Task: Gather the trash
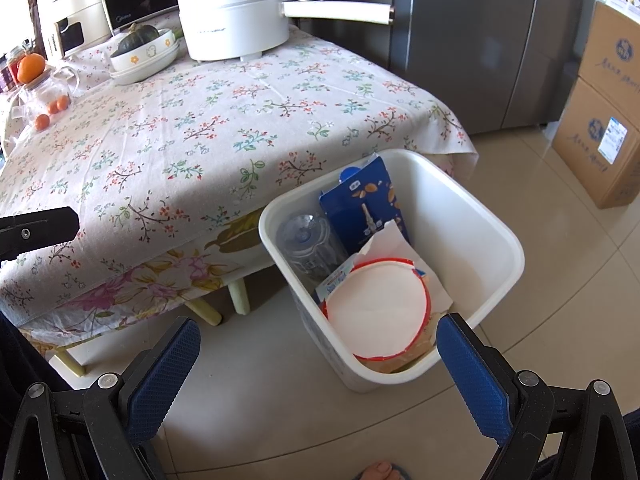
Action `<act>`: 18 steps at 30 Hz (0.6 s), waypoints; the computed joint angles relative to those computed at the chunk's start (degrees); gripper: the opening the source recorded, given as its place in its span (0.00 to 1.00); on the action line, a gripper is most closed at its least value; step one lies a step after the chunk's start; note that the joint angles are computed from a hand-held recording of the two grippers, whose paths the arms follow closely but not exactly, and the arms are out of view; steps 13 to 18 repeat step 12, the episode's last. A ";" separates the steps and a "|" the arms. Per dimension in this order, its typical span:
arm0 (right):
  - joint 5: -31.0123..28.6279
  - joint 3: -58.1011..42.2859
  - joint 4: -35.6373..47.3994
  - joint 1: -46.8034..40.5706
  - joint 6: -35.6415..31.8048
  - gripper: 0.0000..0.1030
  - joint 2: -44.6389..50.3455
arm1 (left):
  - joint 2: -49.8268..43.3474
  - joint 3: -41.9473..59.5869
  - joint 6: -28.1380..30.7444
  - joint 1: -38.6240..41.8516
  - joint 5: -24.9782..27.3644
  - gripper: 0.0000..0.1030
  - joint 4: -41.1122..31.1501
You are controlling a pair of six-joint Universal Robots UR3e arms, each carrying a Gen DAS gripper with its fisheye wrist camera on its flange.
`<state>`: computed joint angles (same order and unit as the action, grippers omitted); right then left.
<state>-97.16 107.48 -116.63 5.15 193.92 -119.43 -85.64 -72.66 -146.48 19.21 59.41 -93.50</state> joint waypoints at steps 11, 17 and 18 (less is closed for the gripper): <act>0.11 0.02 0.03 -0.12 -0.14 0.95 -0.02 | 0.29 -0.28 0.53 0.64 -0.52 0.91 0.03; 0.03 0.05 0.02 -0.08 -0.11 0.95 -0.03 | 0.29 -0.28 0.53 0.64 -0.52 0.91 0.03; 0.03 0.05 0.02 -0.08 -0.11 0.95 -0.03 | 0.29 -0.28 0.53 0.64 -0.52 0.91 0.03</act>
